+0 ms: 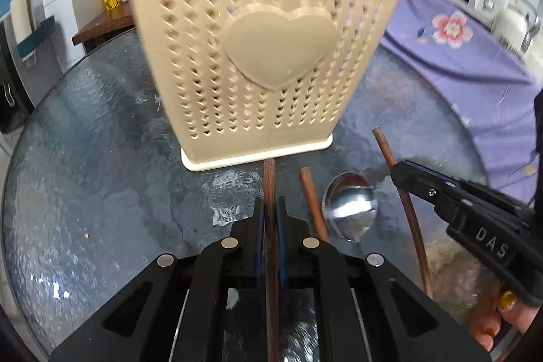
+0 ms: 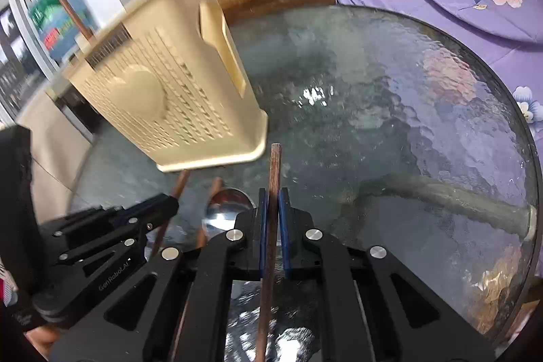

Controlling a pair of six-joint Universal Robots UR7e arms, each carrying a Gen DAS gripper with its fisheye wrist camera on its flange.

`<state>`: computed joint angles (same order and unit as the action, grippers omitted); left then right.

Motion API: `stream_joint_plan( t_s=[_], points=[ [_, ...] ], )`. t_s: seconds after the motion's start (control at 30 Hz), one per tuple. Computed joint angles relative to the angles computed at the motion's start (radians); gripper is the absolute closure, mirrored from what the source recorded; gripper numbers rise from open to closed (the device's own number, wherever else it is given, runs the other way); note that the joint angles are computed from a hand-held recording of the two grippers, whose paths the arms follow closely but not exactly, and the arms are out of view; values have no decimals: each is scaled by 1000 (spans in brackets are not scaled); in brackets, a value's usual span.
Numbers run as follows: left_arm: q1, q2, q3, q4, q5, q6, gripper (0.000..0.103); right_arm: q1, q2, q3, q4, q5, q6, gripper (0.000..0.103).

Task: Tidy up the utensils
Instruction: 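Lift both wooden chopsticks upright and carry them over the holder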

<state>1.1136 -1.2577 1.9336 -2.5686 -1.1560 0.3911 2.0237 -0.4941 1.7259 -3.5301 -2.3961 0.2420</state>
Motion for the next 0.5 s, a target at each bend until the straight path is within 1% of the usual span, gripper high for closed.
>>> stream_joint_plan(
  t_s=[0.13, 0.27, 0.4, 0.5],
  points=[
    [-9, -73, 12, -12, -51, 12, 96, 38, -14, 16, -104, 6, -75, 96],
    [-23, -153, 29, -7, -99, 41, 96, 89, -26, 22, -182, -8, -151, 96],
    [-43, -207, 48, -13, -116, 56, 96, 154, -27, 23, -257, -34, -233, 96],
    [-44, -244, 54, -7, -131, 65, 96, 197, -25, 20, -285, -58, -281, 96]
  ],
)
